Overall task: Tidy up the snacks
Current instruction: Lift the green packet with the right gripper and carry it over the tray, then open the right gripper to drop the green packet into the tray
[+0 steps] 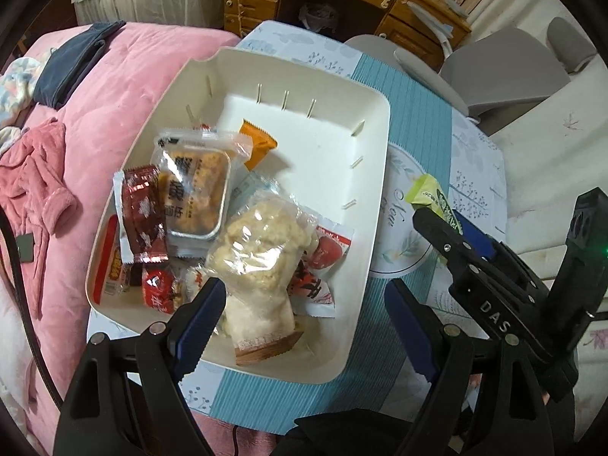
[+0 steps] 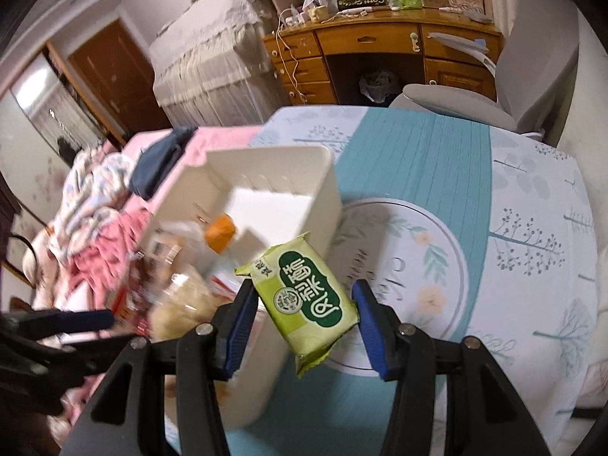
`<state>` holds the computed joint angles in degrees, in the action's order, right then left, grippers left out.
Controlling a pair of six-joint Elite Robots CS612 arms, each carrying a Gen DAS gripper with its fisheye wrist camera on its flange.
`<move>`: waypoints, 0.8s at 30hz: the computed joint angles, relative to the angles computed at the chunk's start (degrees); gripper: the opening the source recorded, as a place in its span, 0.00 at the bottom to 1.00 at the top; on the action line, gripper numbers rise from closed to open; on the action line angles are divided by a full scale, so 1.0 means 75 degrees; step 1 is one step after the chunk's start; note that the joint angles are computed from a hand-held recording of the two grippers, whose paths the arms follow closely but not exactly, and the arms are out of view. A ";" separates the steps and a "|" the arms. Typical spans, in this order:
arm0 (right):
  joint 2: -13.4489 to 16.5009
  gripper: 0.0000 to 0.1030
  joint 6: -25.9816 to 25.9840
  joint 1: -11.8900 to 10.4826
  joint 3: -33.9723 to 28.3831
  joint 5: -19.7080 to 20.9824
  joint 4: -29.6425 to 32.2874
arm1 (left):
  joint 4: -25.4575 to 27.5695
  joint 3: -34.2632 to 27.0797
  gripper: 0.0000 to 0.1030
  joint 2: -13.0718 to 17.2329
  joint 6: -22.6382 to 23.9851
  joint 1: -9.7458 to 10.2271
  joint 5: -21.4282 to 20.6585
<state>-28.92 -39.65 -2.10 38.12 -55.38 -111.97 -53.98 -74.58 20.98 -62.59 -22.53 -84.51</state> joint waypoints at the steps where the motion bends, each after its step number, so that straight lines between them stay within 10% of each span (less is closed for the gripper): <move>1: -0.0099 0.50 0.0130 0.0019 0.0155 0.0073 -0.0086 | -0.0042 -0.0045 0.82 0.0016 0.0044 0.0002 0.0031; 13: -0.0909 0.51 0.1735 0.0308 0.1642 0.0033 -0.1394 | 0.0165 -0.1161 0.82 0.0319 0.1034 0.0240 0.0146; 18: -0.1116 0.75 0.2963 0.0353 0.2248 -0.0252 -0.2218 | 0.0302 -0.1532 0.82 0.0490 0.1515 0.0334 -0.0043; 24: -0.1431 0.76 0.3809 0.0303 0.2989 -0.0779 -0.2636 | 0.0402 -0.1747 0.82 0.0685 0.2006 0.0366 -0.0479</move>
<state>-39.65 -11.09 0.17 60.53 -61.23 -131.74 -50.97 -87.68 26.12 -47.55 -19.78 -88.11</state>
